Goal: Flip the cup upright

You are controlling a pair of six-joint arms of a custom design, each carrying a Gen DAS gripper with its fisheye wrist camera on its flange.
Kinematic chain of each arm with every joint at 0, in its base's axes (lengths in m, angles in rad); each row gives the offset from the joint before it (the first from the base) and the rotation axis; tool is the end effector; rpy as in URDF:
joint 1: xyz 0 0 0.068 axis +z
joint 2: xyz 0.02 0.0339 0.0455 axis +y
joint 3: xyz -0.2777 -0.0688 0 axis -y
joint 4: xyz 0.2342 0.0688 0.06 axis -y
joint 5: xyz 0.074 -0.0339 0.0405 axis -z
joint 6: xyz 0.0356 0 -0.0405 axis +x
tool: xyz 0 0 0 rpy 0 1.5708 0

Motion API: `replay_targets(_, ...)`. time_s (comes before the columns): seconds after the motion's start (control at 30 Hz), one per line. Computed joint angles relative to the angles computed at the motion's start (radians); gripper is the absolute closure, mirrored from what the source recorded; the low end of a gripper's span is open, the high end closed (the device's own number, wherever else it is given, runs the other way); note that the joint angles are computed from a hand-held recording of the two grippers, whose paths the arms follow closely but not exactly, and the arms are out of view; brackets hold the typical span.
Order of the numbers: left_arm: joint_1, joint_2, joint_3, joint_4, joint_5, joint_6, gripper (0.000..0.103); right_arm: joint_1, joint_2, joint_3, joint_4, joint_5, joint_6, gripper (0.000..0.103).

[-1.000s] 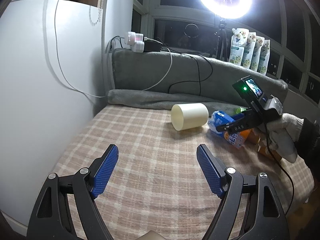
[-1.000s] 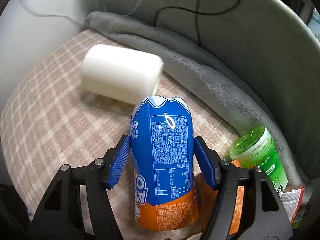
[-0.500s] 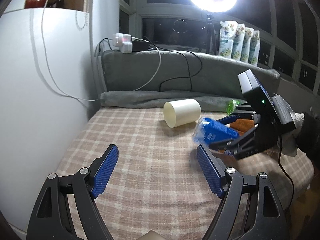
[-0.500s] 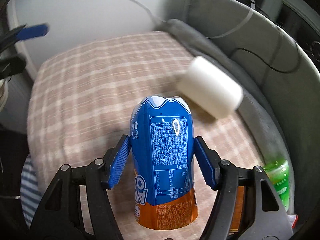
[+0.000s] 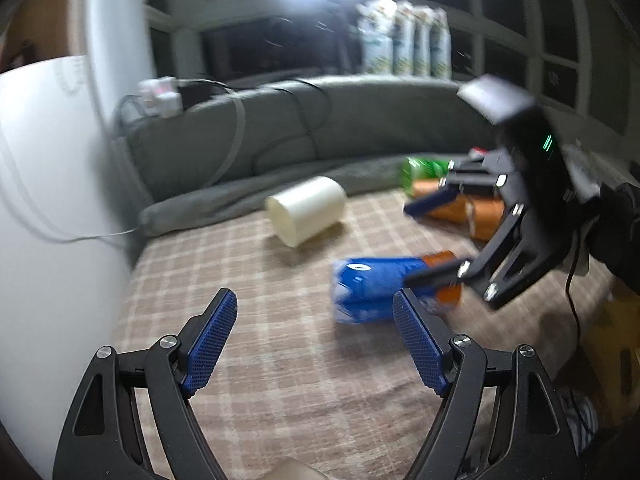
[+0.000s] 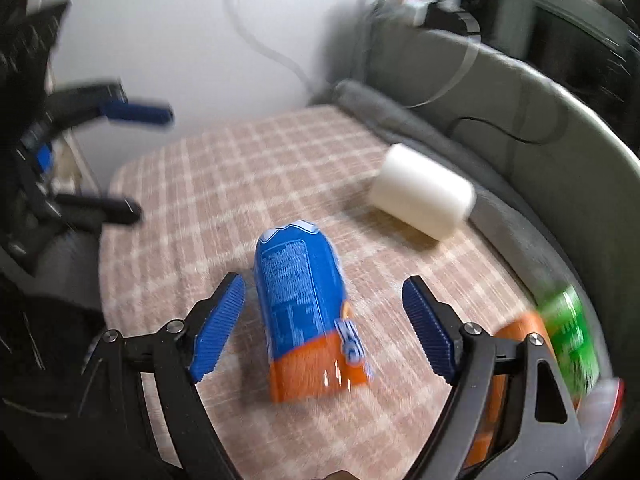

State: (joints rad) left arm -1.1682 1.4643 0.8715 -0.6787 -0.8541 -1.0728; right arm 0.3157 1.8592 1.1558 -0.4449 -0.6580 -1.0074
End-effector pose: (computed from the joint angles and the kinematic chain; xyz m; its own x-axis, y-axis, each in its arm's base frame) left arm 0.1215 -0.2167 0.2155 -0.6333 0.0141 -0.7738 -0.0818 0.9930 0.0851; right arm 0.3338 0.1319 0.1808 -0.0538 -0.7213 -0.6905 -0.9915 0.1207 -0.0488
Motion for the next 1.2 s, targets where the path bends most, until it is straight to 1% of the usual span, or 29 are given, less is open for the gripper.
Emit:
replay_targets(0.03,0.025,-0.006,-0.008,0.059,0.050,0.103,0.022,-0.033,-0.013,-0.012,-0.001,-0.026,0.015,0.019)
replay_targets(0.07,0.036,0.000,-0.008,0.086,0.074,0.155,0.022,-0.068,-0.027,-0.028,0.004,-0.049,0.029,0.019)
replay_targets(0.13,0.058,0.045,0.028,0.106,0.119,0.288,0.022,-0.146,-0.060,-0.071,0.022,-0.094,0.061,0.019)
replay_targets(0.17,0.059,0.062,0.041,0.115,0.134,0.332,0.022,-0.189,-0.074,-0.089,0.022,-0.118,0.070,0.019)
replay_targets(0.23,0.080,0.100,0.074,0.140,0.189,0.465,0.022,-0.273,-0.085,-0.107,-0.001,-0.167,0.075,0.019)
replay_targets(0.33,0.107,0.180,0.146,0.146,0.232,0.645,0.022,-0.401,-0.091,-0.142,-0.021,-0.219,0.078,0.019)
replay_targets(0.4,0.124,0.227,0.186,0.150,0.256,0.747,0.022,-0.470,-0.090,-0.144,-0.064,-0.237,0.051,0.019)
replay_targets(0.53,0.150,0.343,0.280,0.135,0.291,0.908,0.022,-0.580,-0.089,-0.139,-0.123,-0.256,0.010,0.019)
replay_targets(0.63,0.165,0.408,0.338,0.094,0.292,0.998,0.022,-0.629,-0.074,-0.112,-0.176,-0.279,0.000,0.019)
replay_targets(0.7,0.172,0.438,0.367,0.076,0.286,1.055,0.022,-0.651,-0.064,-0.094,-0.192,-0.300,0.020,0.019)
replay_targets(0.8,0.190,0.482,0.407,0.043,0.281,1.111,0.022,-0.666,-0.054,-0.073,-0.218,-0.326,0.040,0.019)
replay_targets(0.97,0.214,0.532,0.432,0.046,0.305,1.169,0.022,-0.670,-0.041,-0.068,-0.202,-0.334,0.087,0.019)
replay_targets(1.13,0.241,0.562,0.446,0.068,0.320,1.191,0.023,-0.674,-0.033,-0.072,-0.179,-0.328,0.110,0.019)
replay_targets(1.2,0.253,0.573,0.458,0.077,0.329,1.194,0.025,-0.676,-0.024,-0.067,-0.179,-0.330,0.121,0.019)
